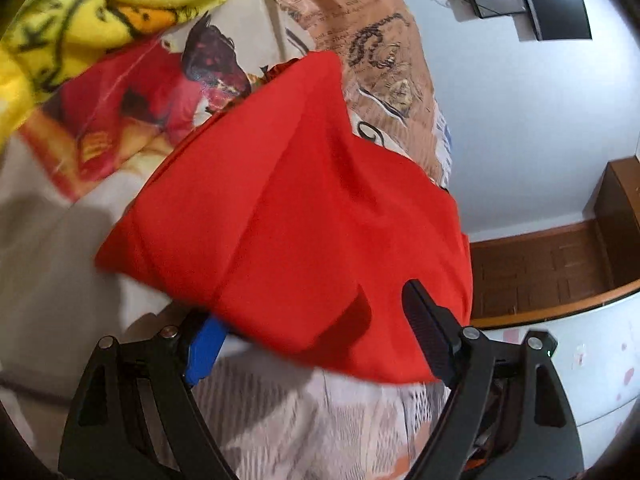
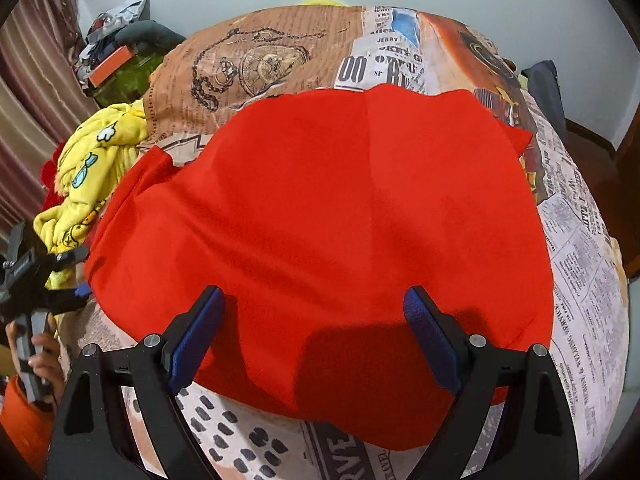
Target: Fold large clothes
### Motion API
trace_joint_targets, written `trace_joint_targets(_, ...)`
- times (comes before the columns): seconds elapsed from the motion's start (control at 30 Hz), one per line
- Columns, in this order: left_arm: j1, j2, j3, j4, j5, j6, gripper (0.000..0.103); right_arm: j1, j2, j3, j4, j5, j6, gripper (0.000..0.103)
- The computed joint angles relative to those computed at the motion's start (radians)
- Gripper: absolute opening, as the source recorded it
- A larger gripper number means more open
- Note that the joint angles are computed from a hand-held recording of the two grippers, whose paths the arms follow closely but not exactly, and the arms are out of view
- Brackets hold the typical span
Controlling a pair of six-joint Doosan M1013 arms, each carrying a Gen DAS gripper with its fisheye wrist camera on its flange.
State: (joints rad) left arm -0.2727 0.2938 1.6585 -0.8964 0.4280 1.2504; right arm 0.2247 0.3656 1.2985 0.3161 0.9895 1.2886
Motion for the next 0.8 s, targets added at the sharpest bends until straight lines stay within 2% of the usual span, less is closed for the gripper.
trace_joint_targets(0.07, 0.003, 0.024, -0.023, 0.06, 0.02, -0.062, 0.072, -0.002, 0.001, -0.001, 0.0, 0.004, 0.006, 0.089)
trace_joint_targets(0.2, 0.008, 0.063, -0.075, 0.117, 0.049, -0.113, 0.067, -0.002, -0.002, -0.002, -0.004, 0.007, 0.008, 0.089)
trace_joint_targets(0.27, 0.006, 0.086, -0.113, 0.206, 0.066, -0.211, 0.042, 0.001, -0.001, -0.006, -0.012, 0.011, 0.017, 0.089)
trace_joint_targets(0.3, 0.007, 0.092, -0.118, 0.205, 0.068, -0.215, 0.034, 0.002, -0.001, -0.006, -0.015, 0.014, 0.023, 0.089)
trace_joint_targets(0.33, 0.009, 0.099, -0.125, 0.19, 0.066, -0.208, 0.021, 0.002, -0.002, -0.006, -0.015, 0.016, 0.028, 0.089)
trace_joint_targets(0.37, 0.009, 0.105, -0.132, 0.175, 0.062, -0.207, 0.014, 0.003, -0.003, -0.006, -0.015, 0.017, 0.032, 0.089)
trace_joint_targets(0.4, 0.006, 0.101, -0.132, 0.205, 0.06, -0.236, 0.013, 0.003, -0.005, -0.006, -0.013, 0.021, 0.034, 0.089)
trace_joint_targets(0.53, -0.021, 0.077, -0.164, 0.486, 0.062, -0.414, 0.009, 0.009, -0.014, -0.009, -0.024, 0.022, 0.024, 0.089)
trace_joint_targets(0.63, -0.032, 0.036, -0.162, 0.591, 0.031, -0.461, 0.003, 0.018, -0.018, -0.019, -0.038, 0.009, 0.009, 0.089)
trace_joint_targets(0.73, -0.038, -0.009, -0.152, 0.657, -0.024, -0.486, 0.003, 0.032, -0.014, -0.038, -0.048, -0.002, 0.011, 0.089)
trace_joint_targets(0.8, -0.05, -0.033, -0.15, 0.75, -0.053, -0.54, 0.003, 0.042, -0.006, -0.057, -0.034, -0.004, 0.004, 0.089)
